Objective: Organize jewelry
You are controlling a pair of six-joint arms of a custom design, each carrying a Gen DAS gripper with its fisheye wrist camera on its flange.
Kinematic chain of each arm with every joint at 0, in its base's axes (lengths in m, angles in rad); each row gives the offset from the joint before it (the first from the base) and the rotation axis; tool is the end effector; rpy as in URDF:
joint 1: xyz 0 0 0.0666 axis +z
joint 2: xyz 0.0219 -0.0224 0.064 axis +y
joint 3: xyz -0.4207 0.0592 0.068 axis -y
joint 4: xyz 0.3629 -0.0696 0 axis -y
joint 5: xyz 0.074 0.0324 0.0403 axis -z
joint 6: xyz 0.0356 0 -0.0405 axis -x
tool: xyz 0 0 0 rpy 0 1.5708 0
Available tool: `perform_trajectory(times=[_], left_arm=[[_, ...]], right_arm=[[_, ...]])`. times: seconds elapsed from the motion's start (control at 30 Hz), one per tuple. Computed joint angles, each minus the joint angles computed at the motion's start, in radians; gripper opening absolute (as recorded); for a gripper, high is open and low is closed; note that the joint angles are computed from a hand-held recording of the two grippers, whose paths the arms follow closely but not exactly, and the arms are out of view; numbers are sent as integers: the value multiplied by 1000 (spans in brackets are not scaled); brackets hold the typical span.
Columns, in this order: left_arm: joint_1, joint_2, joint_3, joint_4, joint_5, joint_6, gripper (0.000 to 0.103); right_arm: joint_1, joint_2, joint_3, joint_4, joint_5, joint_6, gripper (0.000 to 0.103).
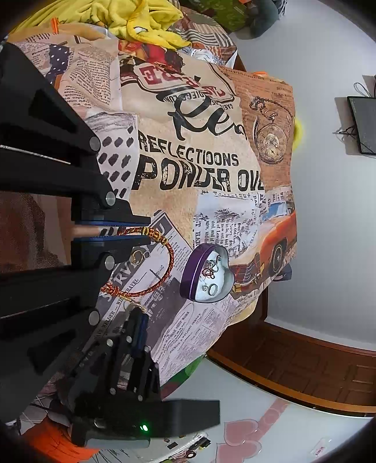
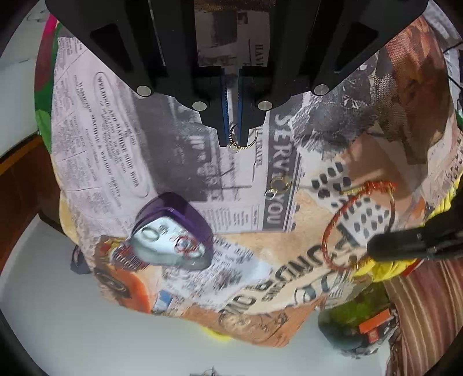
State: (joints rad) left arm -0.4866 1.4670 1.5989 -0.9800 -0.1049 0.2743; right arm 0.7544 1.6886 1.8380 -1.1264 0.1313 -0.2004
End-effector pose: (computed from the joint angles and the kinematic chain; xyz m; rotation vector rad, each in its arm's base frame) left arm 0.4240 -0.2205 0.5216 0.2090 2.4158 -0.2221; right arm 0.4106 0.3790 0.5037 -0.6475 2.4649 0.2094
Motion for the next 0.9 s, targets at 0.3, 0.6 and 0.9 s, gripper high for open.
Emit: perform_trajectory(times=[0.3, 0.6, 0.9], left_arm=[[2, 41, 50, -3, 12, -2, 3], [-2, 157, 200, -31, 16, -30, 3], [-1, 291, 376, -72, 13, -56, 3]], right_arm=[[-18, -23, 20, 30, 24, -25, 5], [-71, -34, 38, 66, 32, -48, 5], [-123, -13, 77, 109, 8, -51, 5]])
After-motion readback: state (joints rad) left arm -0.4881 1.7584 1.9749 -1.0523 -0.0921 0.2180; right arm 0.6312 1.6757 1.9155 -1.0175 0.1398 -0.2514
